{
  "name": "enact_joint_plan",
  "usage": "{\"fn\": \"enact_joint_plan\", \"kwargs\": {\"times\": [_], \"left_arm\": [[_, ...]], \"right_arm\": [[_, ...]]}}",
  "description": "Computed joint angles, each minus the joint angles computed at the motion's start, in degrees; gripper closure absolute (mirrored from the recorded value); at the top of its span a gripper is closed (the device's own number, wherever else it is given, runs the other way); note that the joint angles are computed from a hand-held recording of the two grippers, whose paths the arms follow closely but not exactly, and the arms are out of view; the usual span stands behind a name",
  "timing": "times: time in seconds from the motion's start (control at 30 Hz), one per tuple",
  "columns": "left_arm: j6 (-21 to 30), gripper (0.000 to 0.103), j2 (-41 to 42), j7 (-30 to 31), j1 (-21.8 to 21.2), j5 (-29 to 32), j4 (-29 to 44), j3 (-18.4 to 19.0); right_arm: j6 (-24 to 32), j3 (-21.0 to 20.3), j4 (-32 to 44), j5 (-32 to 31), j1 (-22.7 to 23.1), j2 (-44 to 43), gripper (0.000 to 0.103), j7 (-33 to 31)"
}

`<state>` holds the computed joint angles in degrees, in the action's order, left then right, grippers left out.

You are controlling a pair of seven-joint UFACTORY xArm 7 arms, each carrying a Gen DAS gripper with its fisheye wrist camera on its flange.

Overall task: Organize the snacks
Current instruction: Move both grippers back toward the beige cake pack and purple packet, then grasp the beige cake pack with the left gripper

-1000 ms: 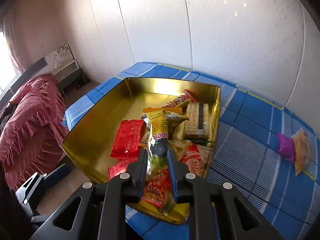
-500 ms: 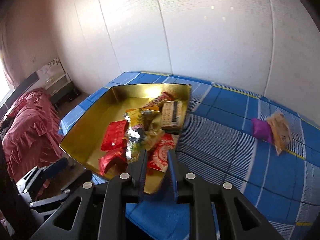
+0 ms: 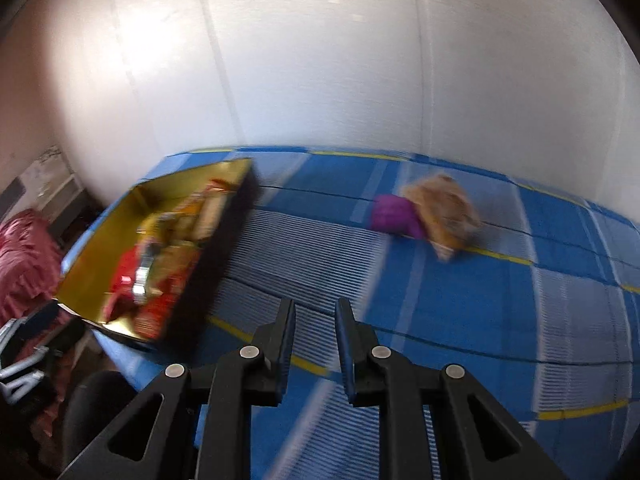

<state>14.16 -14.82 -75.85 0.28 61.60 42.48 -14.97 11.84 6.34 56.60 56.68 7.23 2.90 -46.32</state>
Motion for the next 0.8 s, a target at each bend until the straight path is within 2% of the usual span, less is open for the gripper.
{"fn": "enact_joint_plan", "kwargs": {"times": [0.27, 0.43, 0.6, 0.67, 0.77, 0.8], "left_arm": [[1.5, 0.035, 3.01, 4.33, -2.8, -0.88, 3.97, 0.14], [2.69, 0.035, 6.73, 9.68, -6.19, -3.07, 8.28, 1.4], [3.39, 0.035, 12.34, 18.62, -10.62, -10.17, 14.67, 3.44], [3.52, 0.034, 15.36, 23.72, -12.6, -15.2, 18.12, 4.33], [5.24, 0.031, 20.81, 34.17, -14.95, -26.56, 24.5, 4.8], [5.7, 0.029, 22.05, 35.81, -15.61, -28.29, 26.04, 4.99]], "right_arm": [[-3.7, -1.8, -1.43, -1.25, -4.61, 2.34, 0.083, 2.07], [-4.68, -0.11, 0.49, 7.2, -9.29, 5.31, 0.083, -3.9], [-4.77, 1.0, 2.0, 15.71, -11.78, 7.23, 0.083, -9.48], [-5.63, 0.9, 2.29, 16.18, -11.62, 7.82, 0.083, -9.58], [-4.17, 1.05, 2.44, 18.56, -12.1, 7.58, 0.083, -11.67], [-3.69, 0.87, 2.54, 18.96, -12.08, 7.66, 0.083, -12.25]]}}
